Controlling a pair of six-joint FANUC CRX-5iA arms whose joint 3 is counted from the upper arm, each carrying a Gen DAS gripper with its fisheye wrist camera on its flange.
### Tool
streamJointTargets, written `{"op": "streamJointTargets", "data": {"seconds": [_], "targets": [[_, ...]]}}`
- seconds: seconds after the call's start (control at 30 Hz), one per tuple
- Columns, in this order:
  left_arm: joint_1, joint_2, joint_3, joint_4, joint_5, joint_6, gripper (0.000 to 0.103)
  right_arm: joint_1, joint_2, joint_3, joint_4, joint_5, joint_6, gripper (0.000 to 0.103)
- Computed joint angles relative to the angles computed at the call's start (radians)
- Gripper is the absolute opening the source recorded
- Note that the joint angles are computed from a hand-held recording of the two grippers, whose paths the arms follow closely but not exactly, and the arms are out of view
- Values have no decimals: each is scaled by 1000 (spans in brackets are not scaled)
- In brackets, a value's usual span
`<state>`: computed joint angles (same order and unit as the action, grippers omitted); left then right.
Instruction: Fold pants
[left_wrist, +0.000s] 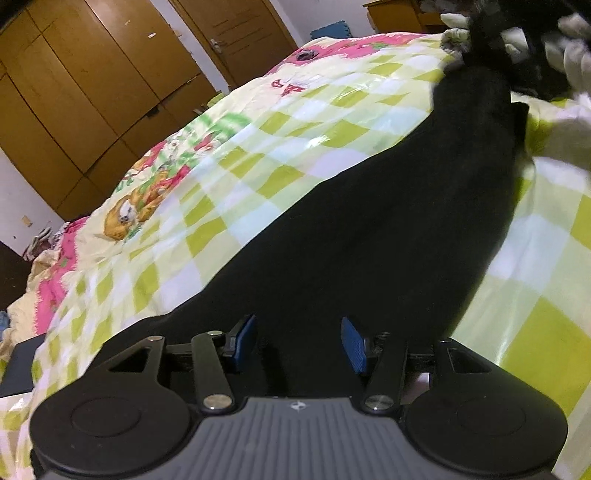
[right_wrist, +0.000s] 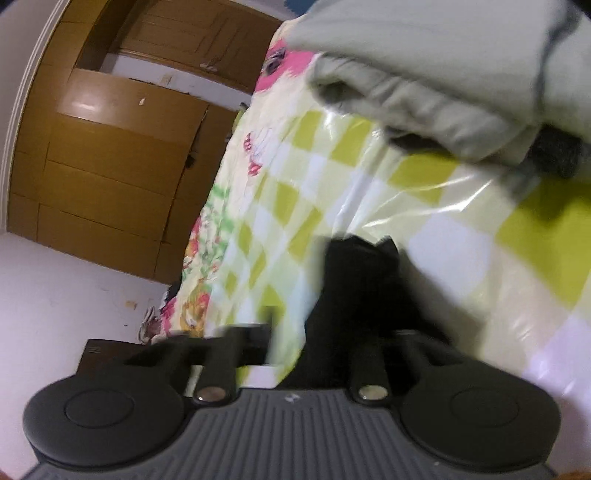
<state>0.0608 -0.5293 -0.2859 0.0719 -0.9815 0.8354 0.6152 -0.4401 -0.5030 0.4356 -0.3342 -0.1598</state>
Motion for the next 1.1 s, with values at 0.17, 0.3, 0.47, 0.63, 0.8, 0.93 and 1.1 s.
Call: {"op": "streamJointTargets", "data": {"seconds": [0.17, 0.3, 0.47, 0.63, 0.8, 0.93, 1.1], "targets": [[33, -15, 24, -69, -54, 20, 65, 200, 157, 186, -3, -12, 420, 5], [67, -31, 21, -61, -73, 18, 65, 189, 198, 212, -74, -145, 380, 5], [47, -13, 0, -40, -33, 20, 65, 162, 44, 8, 259, -202, -1, 5], [3, 13, 12, -37, -16, 39, 65, 108, 11, -53, 206, -195, -100, 5], [-25, 23, 18, -55, -10, 16, 65, 108, 15, -28, 174, -229, 1, 7], [-23, 32, 24, -53, -15, 13, 65, 50, 71, 24, 193, -184, 55, 13], [-22, 32, 23, -55, -13, 19, 65, -27, 43, -45, 343, 119, -136, 7]]}}
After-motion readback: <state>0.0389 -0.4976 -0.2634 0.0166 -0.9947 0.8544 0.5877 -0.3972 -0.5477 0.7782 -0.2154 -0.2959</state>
